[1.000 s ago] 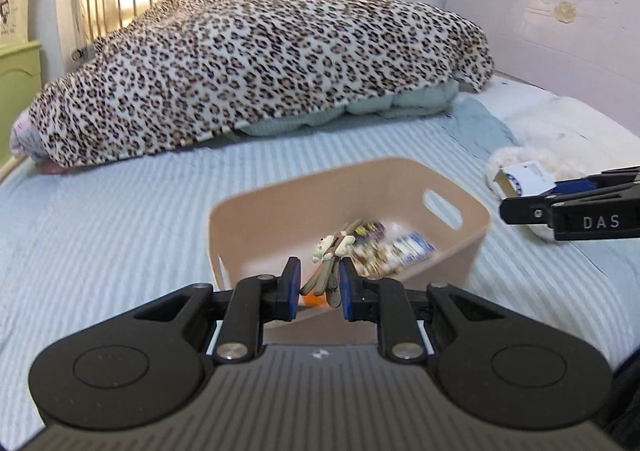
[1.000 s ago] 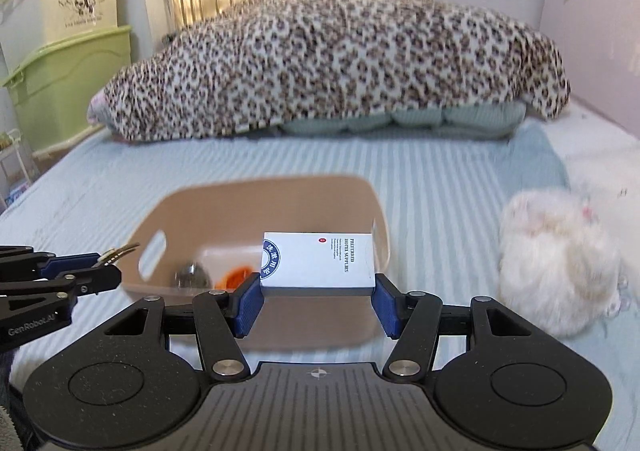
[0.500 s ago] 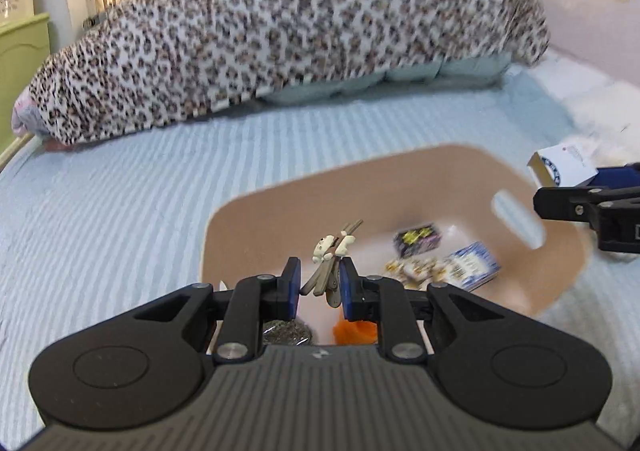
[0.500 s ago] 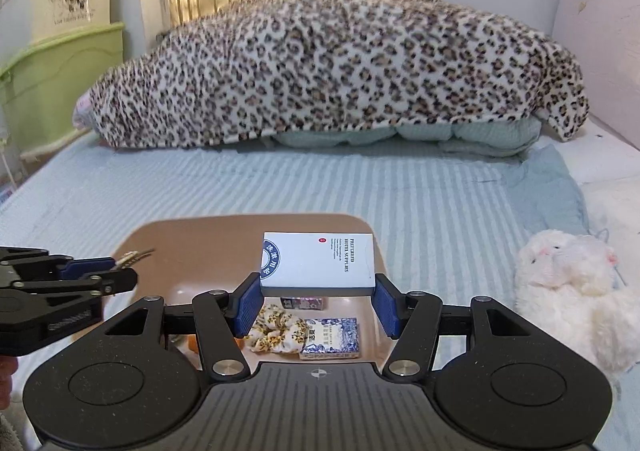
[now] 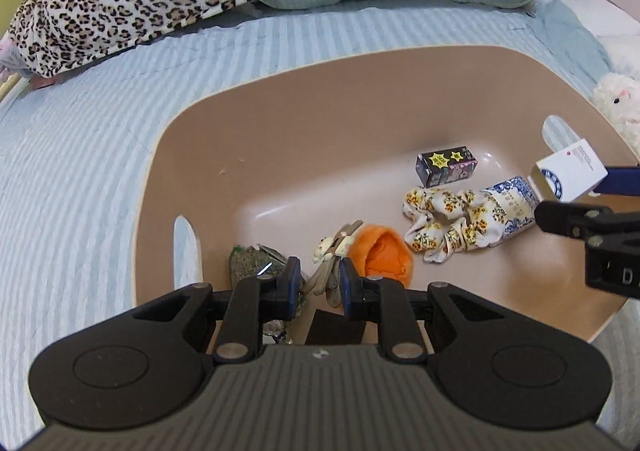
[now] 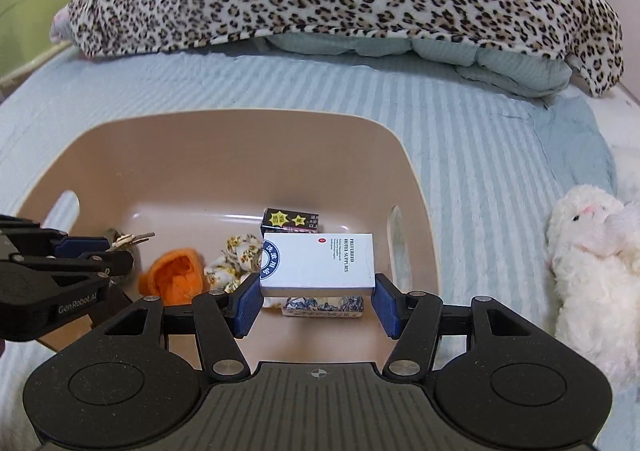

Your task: Organize objects

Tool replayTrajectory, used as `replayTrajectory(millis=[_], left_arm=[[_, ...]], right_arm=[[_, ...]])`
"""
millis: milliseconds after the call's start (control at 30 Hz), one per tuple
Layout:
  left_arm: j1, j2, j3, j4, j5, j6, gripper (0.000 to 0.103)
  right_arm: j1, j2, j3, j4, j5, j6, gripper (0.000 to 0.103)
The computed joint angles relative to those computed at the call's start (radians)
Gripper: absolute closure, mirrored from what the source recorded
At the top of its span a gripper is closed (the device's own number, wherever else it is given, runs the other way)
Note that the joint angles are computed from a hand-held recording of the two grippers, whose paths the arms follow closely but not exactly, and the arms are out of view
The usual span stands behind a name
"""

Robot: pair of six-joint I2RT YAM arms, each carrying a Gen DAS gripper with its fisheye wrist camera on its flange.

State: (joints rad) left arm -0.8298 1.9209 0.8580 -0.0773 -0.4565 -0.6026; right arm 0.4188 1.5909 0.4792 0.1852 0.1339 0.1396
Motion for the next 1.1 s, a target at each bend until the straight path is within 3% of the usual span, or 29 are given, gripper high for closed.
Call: replayTrajectory(millis=[33, 100, 133, 167, 433, 667, 1100], left_arm=[[-0.002, -0.012, -0.009, 0.002, -0.002, 0.000, 0.075], [-0.006, -0.034, -0.017, -0.004, -0.007, -0.006, 0.056], [-0.010, -0.050, -0.025, -0.007, -0.018, -0.015, 0.039], [-0.015, -0.065, -0.031, -0.013, -0.035, -0.026, 0.029], [-0.063, -0.195, -0.076, -0.069, -0.094, -0.082, 0.027], [-0.136, -0.311, -0.117, -0.146, -0.176, -0.145, 0.027], [-0.393, -0.444, -0.159, -0.391, -0.331, -0.431, 0.027]], right_arm=[[0.003, 0.002, 0.005, -0.007, -0.001, -0.004, 0.040], [0.003, -0.021, 0.000, -0.019, -0.009, 0.005, 0.039], [0.001, -0.037, -0.006, -0.025, -0.009, 0.009, 0.035], [0.001, -0.055, -0.009, -0.035, -0.008, 0.013, 0.031], [-0.007, -0.281, -0.063, -0.142, -0.003, 0.033, 0.013], [0.007, -0.526, -0.120, -0.275, 0.004, 0.064, 0.012], [0.206, -1.012, -0.203, -0.643, 0.146, 0.213, 0.012]])
